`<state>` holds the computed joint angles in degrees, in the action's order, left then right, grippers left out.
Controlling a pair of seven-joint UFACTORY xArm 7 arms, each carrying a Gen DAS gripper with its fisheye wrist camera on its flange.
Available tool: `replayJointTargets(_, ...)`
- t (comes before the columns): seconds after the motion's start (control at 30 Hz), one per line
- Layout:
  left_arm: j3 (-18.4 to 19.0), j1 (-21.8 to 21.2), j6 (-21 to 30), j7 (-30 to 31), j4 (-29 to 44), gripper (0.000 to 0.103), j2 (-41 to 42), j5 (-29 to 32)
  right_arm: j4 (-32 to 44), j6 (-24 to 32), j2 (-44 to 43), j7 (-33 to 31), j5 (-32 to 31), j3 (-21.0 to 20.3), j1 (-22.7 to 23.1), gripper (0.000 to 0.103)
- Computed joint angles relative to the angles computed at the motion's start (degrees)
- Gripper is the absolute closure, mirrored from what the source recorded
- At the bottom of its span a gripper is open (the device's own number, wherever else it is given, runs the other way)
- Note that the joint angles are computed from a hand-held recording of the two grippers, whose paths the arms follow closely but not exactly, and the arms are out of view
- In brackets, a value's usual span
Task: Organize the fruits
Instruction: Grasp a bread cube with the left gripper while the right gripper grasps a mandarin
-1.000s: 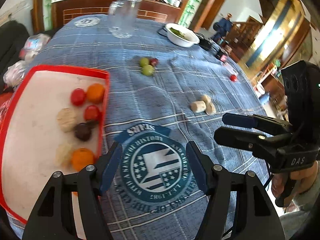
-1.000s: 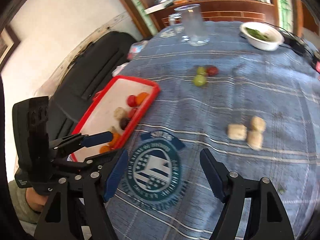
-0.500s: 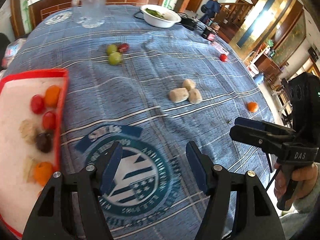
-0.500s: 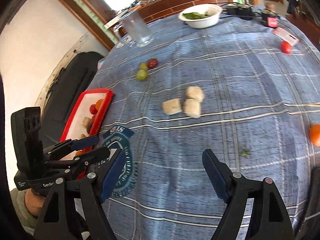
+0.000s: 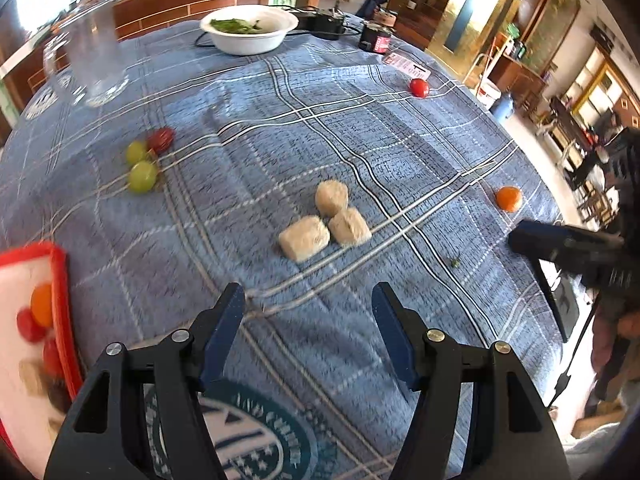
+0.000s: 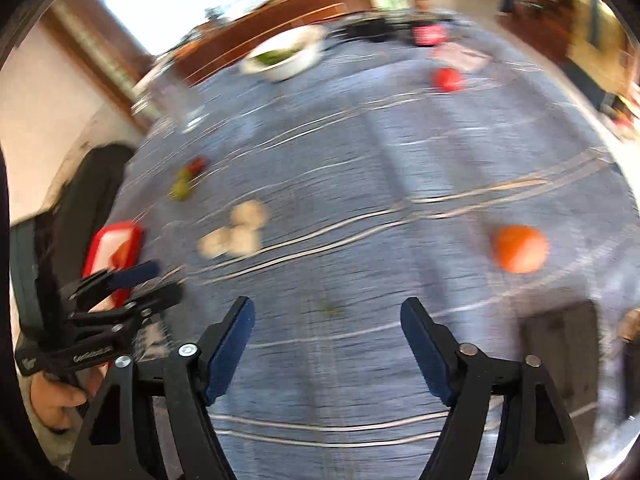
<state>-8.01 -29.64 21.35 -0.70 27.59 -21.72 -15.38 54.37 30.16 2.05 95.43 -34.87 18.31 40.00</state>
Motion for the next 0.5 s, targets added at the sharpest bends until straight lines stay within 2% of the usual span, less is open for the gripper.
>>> replayJointTargets(0.2, -1.9, 2.7, -1.3, -1.0, 4.5, 0.038, 7.7, 4.7, -6.1, 2.8, -6.5, 0.4, 2.7, 0.2, -3.2, 0.033)
replayJointTargets(0.5, -2.8, 4.4, -1.1, -2.1, 8.9, 0.039, 14.3, 6.6, -6.6, 5.7, -5.2, -6.9, 7.8, 0.4, -6.7, 0.039)
